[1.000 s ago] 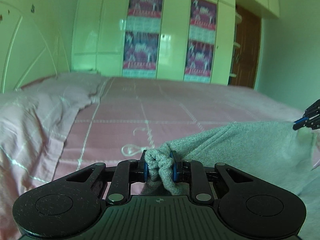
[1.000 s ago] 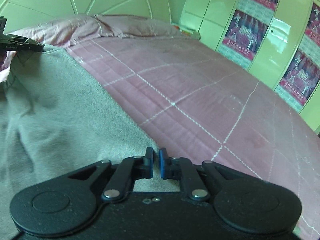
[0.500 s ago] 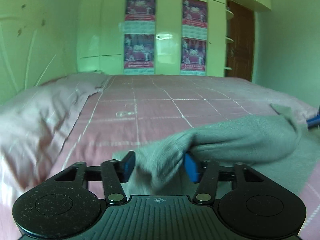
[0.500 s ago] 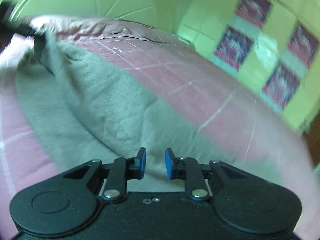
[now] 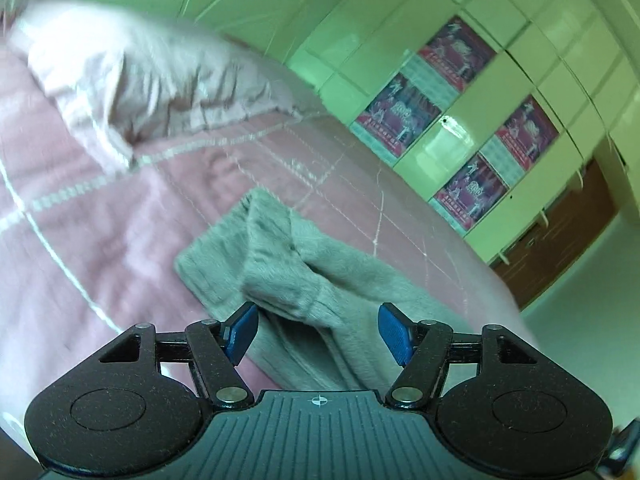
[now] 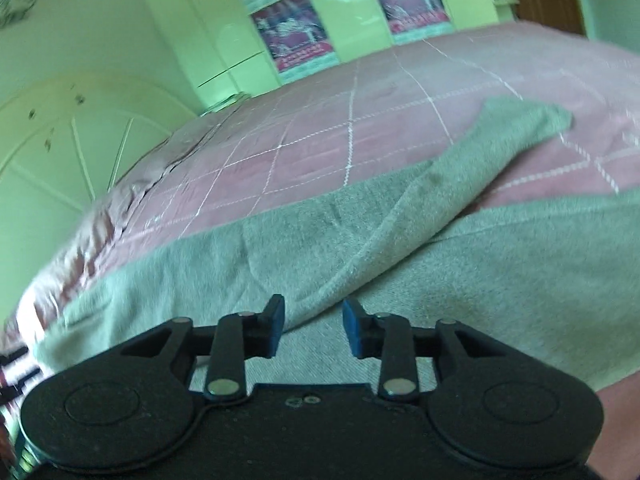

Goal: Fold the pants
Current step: 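Lift the cuffs with both grippers and fold them toward the waistband, then lower the cuffs onto the waistband and open both grippers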

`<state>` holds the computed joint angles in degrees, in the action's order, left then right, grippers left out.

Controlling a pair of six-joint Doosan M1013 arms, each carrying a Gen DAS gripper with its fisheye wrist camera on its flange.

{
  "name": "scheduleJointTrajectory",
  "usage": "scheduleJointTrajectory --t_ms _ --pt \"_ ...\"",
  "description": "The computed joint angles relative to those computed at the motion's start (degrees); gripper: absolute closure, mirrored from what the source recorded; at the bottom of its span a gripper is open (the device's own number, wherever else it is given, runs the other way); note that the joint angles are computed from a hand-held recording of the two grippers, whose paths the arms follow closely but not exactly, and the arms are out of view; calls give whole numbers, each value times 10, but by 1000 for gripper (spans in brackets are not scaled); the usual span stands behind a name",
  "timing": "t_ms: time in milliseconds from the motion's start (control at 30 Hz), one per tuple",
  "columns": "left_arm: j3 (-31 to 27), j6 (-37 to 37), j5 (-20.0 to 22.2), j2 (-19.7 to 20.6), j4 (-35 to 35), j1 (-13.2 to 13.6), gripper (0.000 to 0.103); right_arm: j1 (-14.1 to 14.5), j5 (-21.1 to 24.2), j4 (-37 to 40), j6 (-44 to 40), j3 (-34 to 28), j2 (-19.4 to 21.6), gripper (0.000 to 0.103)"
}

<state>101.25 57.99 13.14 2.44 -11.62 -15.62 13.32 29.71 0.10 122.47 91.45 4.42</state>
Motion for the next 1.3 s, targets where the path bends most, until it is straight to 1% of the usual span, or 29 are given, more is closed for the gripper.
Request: scheduleJointTrajectory --t_ms 67,100,133,233,300,400,433,467,500,533,567,600,633,667,733,767,800,833,867,900,933,967,1000,1033,1067,1100,1133,1200,1300 --pt "-16 1 10 19 -19 -3 37 -6 -8 17 29 3 4 67" --pt "-20 -15 18 23 -7 -4 37 -9 -9 21 46 4 7 62" --pt "-26 -50 25 31 23 -6 37 -10 -12 20 71 6 11 61" --pt "-38 -81 44 39 31 -6 37 -22 -13 38 109 3 25 60" --pt "-44 -58 52 44 -3 -2 37 -32 -5 63 116 -4 36 61" --pt "-44 1 47 48 -85 8 37 -39 10 57 131 -18 51 63" --pt "-47 4 47 50 -97 11 37 -41 16 52 133 -24 56 64" --pt "-54 30 53 57 -125 16 37 -43 24 52 128 -30 60 77" --pt "-60 28 56 62 -124 18 37 -43 43 45 125 -41 66 92" --pt "-68 35 64 68 -122 20 48 -44 61 40 123 -50 70 102" --pt "-85 66 87 79 -135 26 69 -47 62 55 104 -52 71 103" --pt "-104 113 109 91 -178 36 77 -48 60 64 81 -55 69 103" --pt "-116 179 111 100 -250 47 77 -48 46 68 59 -55 64 103" --pt "-128 254 108 108 -324 57 77 -47 11 70 43 -50 51 103" --pt "-152 404 92 115 -455 67 77 -41 -79 72 11 -27 19 103" --pt "-163 479 99 116 -523 74 77 -36 -111 59 5 -13 2 103" --pt "-166 538 111 116 -562 81 77 -29 -134 44 5 6 -18 103" --pt "-165 566 126 114 -570 88 77 -22 -142 19 18 25 -35 103" --pt "-160 565 144 112 -548 93 77 -14 -145 -15 43 47 -50 103" --pt "-154 534 164 110 -496 96 77 -7 -137 -21 39 69 -59 103" --pt "-152 487 187 113 -421 96 77 -4 -98 -2 10 78 -56 102" --pt "-148 448 219 119 -346 96 77 -6 -39 30 -9 80 -42 102" --pt "-144 410 230 121 -294 91 77 -10 -9 71 2 87 -29 103" --pt "-133 388 212 115 -271 85 77 -12 -10 84 19 96 -31 103" --pt "-121 385 188 108 -278 83 77 -7 -40 68 43 109 -36 103" --pt "-114 397 176 106 -299 83 77 -4 -46 50 72 111 -37 102" --pt "-112 399 169 105 -301 81 77 -2 -47 49 82 111 -36 97" --pt "-117 391 166 108 -284 79 77 -2 -40 43 86 104 -32 94" --pt "-129 375 172 114 -271 78 77 -5 -13 41 99 84 -22 99"
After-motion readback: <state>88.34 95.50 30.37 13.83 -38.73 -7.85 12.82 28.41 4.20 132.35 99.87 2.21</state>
